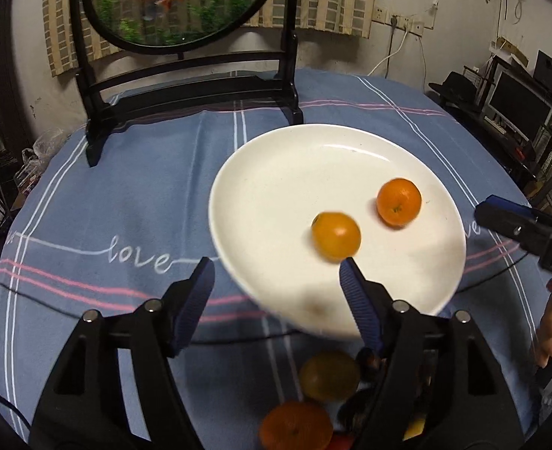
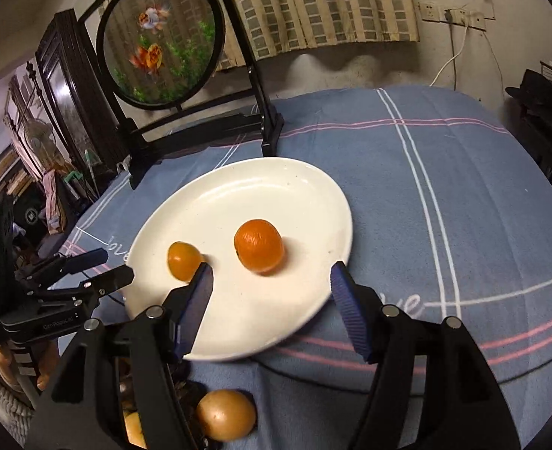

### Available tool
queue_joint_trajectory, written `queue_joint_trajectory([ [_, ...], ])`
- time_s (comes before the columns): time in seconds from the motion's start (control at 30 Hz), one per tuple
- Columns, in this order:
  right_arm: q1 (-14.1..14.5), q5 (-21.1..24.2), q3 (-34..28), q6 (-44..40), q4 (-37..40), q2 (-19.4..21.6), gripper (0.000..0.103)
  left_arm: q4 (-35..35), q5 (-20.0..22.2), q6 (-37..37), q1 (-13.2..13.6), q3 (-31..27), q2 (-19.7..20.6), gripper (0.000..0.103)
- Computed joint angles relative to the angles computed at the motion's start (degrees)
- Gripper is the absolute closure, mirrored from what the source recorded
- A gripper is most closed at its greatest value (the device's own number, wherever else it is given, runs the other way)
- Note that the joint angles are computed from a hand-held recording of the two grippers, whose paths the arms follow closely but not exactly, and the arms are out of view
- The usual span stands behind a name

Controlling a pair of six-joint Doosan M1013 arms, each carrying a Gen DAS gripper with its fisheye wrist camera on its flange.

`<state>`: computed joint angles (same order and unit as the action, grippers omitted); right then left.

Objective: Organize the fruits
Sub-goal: 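Lower both held fruits onto the white plate and open both grippers, then grasp the large mandarin beside the pile with the left gripper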

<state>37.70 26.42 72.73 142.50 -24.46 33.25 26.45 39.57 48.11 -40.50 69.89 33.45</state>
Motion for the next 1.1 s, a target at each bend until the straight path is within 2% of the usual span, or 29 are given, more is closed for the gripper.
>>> queue_joint_trajectory([
  [0.1,0.7,-4.2,5.0,7.9,-5.2,-3.0,0.033,5.3,-1.3,-6.0,-0.8,4.7,-2.6,0.021],
  [0.2,1.3,-6.7,8.9,16.7,-11.4,-5.2,0.033,8.9,-0.1,-10.5,-1.7,8.3,-4.2,0.021],
  [0.3,1.4,-9.3,12.4,26.6,-17.7,-7.2,0.031,8.4,0.3,-11.9,-1.9,10.3,-5.2,0.021],
  [0.37,1.6,-10.4,14.5,34.5,-23.8,-8.2,0.017,7.3,-1.0,-12.2,-1.8,12.0,-6.2,0.021],
  [0.4,1.7,-9.6,14.9,37.0,-25.2,-8.3,0.005,7.2,-1.7,-12.5,-1.8,12.8,-6.6,0.02],
  [0.47,1.6,-10.3,15.5,41.7,-28.8,-8.6,0.005,6.6,-2.6,-12.8,-1.8,13.9,-7.3,0.02],
  [0.67,1.5,-10.7,15.4,40.1,-28.0,-8.8,0.005,6.6,-3.5,-12.7,-1.9,14.7,-7.6,0.019],
  [0.87,1.5,-11.2,15.5,39.0,-26.7,-8.9,0.005,9.0,-6.6,-13.0,-2.7,15.9,-8.4,0.019],
  [1.1,1.3,-11.4,15.5,37.7,-25.2,-8.8,0.005,6.5,-2.3,-8.3,-3.1,13.6,-6.1,0.018],
])
